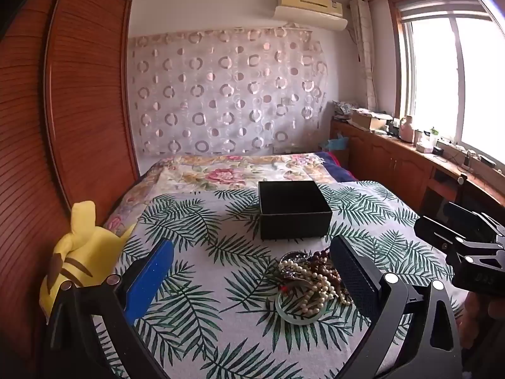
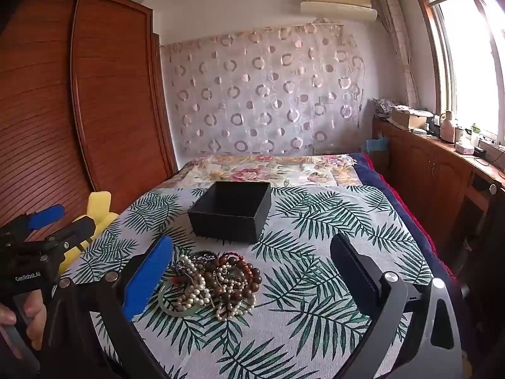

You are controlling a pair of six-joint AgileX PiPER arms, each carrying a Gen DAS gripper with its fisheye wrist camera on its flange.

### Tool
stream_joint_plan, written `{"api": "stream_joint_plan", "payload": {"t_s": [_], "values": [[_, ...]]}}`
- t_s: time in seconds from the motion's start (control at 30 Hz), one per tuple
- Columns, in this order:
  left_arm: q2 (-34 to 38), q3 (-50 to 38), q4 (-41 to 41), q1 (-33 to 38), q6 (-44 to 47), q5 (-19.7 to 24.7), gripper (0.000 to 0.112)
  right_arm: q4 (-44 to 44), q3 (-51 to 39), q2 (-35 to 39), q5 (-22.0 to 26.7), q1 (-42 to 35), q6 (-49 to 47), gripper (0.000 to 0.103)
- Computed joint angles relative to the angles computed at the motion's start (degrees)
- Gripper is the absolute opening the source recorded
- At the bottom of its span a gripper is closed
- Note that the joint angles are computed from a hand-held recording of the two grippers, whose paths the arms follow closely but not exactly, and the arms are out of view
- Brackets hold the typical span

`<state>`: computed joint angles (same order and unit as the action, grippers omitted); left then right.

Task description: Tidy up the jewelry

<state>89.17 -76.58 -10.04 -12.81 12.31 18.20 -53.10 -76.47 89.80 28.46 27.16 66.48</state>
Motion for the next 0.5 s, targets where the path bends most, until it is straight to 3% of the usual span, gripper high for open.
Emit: {"api": "stream_joint_plan", "payload": {"t_s": [0.5], "values": [[0.09,-0.21,-0.78,0.14,0.73,0.21,0.096,1.38,-0.09,0.00,0.11,-0.06,-1.34,0.101]]}}
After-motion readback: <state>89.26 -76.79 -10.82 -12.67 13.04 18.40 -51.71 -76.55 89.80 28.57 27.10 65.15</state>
